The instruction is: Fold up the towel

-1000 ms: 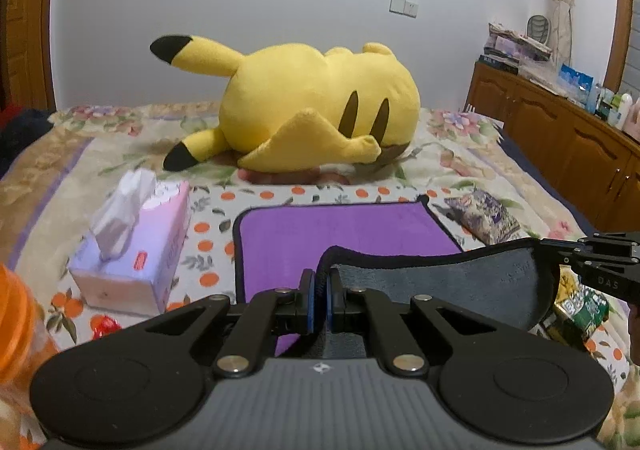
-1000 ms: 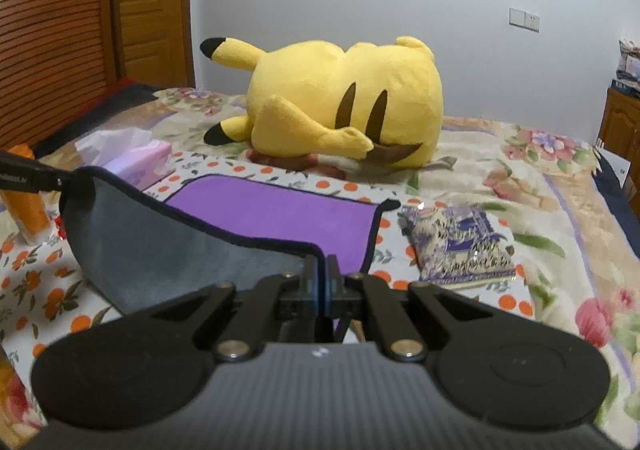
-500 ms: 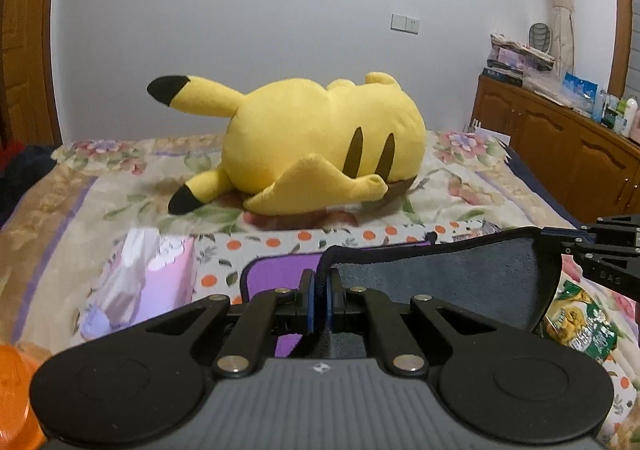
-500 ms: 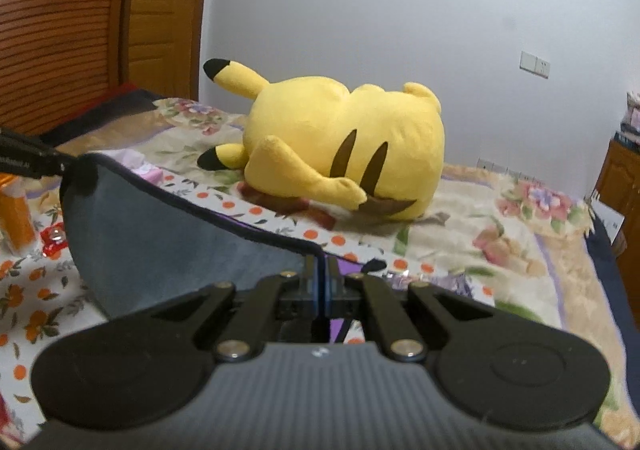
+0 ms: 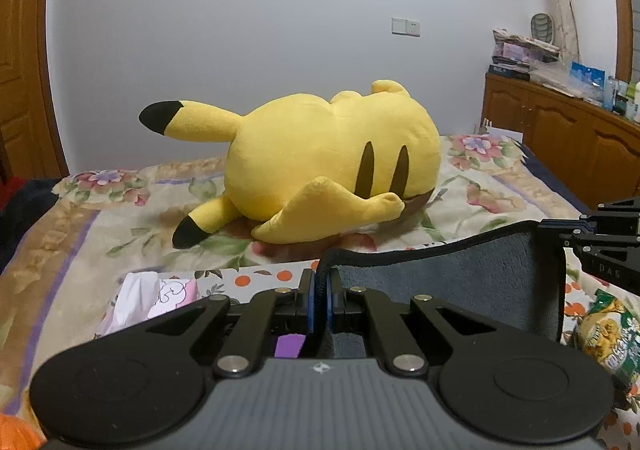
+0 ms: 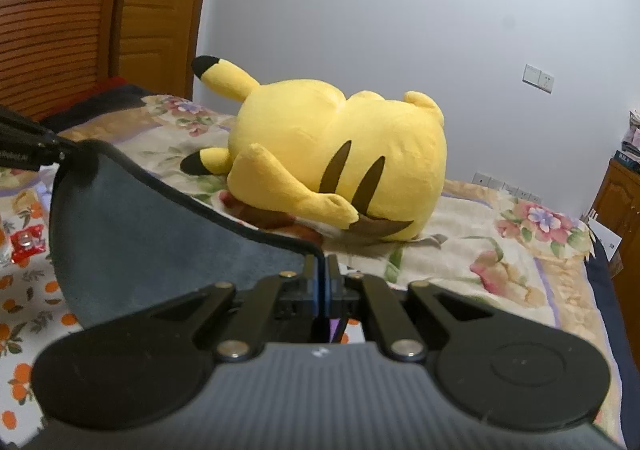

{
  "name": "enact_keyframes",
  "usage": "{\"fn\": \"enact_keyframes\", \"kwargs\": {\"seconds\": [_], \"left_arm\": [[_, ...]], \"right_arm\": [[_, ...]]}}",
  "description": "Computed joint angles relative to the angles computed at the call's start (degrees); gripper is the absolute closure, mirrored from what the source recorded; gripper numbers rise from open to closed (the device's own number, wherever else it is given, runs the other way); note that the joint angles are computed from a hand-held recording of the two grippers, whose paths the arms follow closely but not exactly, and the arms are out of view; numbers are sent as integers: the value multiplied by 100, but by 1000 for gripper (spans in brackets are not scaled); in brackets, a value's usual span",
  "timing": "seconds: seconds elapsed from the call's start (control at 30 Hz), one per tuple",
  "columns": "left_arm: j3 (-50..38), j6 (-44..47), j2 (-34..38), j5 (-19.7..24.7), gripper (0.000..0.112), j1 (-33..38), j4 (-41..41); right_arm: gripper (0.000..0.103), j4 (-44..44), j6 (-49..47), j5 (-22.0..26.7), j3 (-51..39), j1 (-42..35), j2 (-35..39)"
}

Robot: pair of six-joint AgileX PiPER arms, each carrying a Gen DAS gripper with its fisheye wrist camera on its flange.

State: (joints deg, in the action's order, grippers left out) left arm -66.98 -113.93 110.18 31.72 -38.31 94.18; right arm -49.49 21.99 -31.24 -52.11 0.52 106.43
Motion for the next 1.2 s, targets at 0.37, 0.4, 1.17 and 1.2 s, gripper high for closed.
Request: {"fn": "enact_keyframes", "kwargs": {"seconds": [0.37,0.4,1.17,1.2], "left_arm": [[-509,-15,494,168,101,117,168],[-552,-13,536,199,101,125,181],[-1591,49,1644,452,101,412,212],[-1643,60,1701,440,101,432,197]], "right_arm": [[100,450,-425,164,-516,128,423],[100,512,-499,185,-561,146,461],[100,1823,-1630,700,-1600,578,1465],[100,1884,-1679,724,-1648,589,1520]]}}
